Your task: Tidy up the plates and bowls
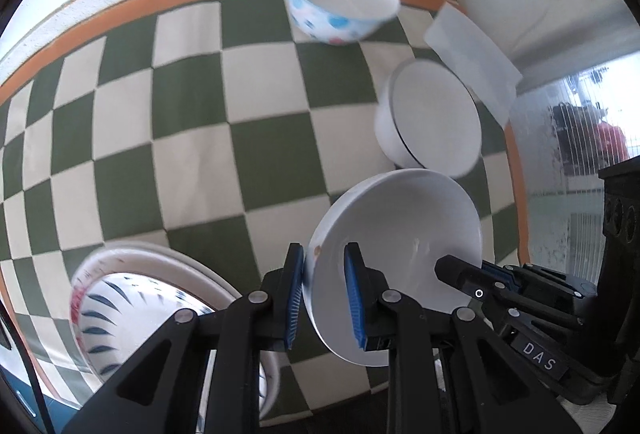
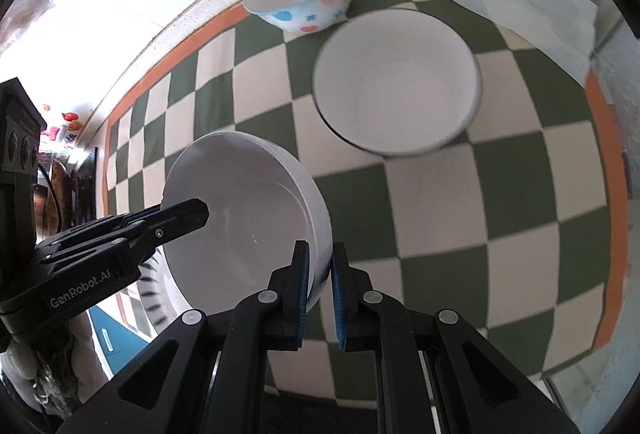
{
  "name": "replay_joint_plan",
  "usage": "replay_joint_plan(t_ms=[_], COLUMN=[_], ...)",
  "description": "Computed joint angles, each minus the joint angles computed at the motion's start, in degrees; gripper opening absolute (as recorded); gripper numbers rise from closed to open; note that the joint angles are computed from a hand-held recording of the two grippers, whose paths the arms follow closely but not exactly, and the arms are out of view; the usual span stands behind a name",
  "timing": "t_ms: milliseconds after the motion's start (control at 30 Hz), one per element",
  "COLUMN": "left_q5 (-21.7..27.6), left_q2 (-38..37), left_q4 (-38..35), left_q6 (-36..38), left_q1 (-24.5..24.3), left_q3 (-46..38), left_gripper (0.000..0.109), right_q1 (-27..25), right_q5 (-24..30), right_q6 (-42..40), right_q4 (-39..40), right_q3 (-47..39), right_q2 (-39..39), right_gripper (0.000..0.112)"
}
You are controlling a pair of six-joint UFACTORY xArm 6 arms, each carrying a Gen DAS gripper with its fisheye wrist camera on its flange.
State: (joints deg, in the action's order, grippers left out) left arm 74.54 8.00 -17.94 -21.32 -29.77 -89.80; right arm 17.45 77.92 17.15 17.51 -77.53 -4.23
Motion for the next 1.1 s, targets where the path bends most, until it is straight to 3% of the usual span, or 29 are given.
replay_joint_plan(t_ms=[267, 500, 1100], left_q5=[-0.4, -0.8, 1.3], left_q2=[-0.4, 0.8, 0.2], left_q4=[-2.1, -3.1, -3.7], left_q6=[1.0, 0.0, -2.1], left_q1=[-2.8, -3.5, -2.9], left_q3=[2.7, 4.3, 2.9], left_gripper=[0.018, 0.018, 0.018], right_q1=[-3.9, -5.1, -5.7], right_q5=[1.1, -0.1, 1.5], right_q6=[-1.1, -1.5, -3.2], right_q4=[0.6, 1.6, 2.5], right_q3=[9.0, 13.9, 11.9], right_q2=[-7.4, -8.9, -5.7], right_gripper=[0.012, 0.012, 0.012])
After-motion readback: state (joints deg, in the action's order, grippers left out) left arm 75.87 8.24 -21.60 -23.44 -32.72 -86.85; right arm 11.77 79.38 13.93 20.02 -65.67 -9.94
